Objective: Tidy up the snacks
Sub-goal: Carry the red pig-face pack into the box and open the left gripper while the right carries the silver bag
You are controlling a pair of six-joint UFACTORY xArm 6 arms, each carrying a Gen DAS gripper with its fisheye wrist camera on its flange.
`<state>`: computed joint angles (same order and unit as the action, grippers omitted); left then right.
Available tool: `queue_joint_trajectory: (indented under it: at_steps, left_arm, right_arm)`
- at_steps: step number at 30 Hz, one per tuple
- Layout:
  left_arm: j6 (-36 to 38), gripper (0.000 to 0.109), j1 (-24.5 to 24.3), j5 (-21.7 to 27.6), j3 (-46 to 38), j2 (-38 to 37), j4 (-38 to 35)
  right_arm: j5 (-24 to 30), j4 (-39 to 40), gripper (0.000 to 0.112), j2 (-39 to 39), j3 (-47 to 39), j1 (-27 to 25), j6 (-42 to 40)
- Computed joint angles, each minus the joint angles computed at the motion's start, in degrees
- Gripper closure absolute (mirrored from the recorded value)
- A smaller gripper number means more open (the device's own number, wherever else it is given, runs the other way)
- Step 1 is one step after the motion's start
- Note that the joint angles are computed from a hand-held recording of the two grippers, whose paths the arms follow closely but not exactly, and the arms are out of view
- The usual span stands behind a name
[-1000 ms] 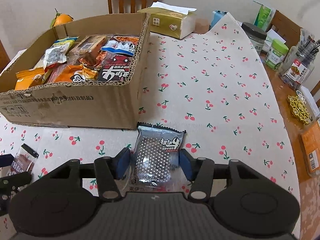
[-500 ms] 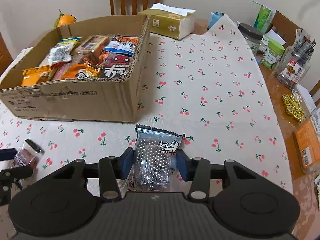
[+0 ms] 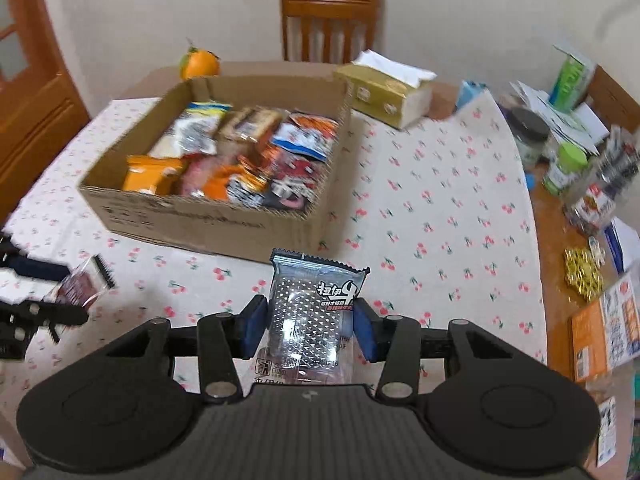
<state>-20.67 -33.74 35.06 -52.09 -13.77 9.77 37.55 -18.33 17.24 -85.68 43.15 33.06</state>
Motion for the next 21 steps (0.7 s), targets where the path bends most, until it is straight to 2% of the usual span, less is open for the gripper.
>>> queue_joint_trajectory:
  at_steps: [7, 16, 17, 19, 21]
  left_arm:
    - [1.00, 0.067, 1.78, -1.87, -6.77, 3.68, 2.61]
    - [-1.34, 0.065, 4.80, -5.43, -16.24, 13.01, 8.22]
    - [-2.09, 0.060, 5.14, -6.05, -16.95, 14.07, 8.92]
    - [-2.28, 0.057, 5.62, -6.47, -18.05, 15.71, 8.78]
    - [-6.26, 0.040, 5.77, -6.53, -18.03, 16.11, 11.78]
  right_arm:
    - [-0.99, 3.01, 0.061, -0.21, -2.55, 0.44, -6.59]
    - [-2.83, 2.11, 0.061, 0.57, -5.10, 0.47, -6.52]
    - [-2.96, 2.16, 0.061, 0.69, -5.39, 0.47, -6.46]
    - [-3.16, 1.69, 0.061, 1.12, -6.18, 0.52, -5.97]
    - [-3.27, 1.12, 0.061, 1.65, -6.97, 0.52, -5.43]
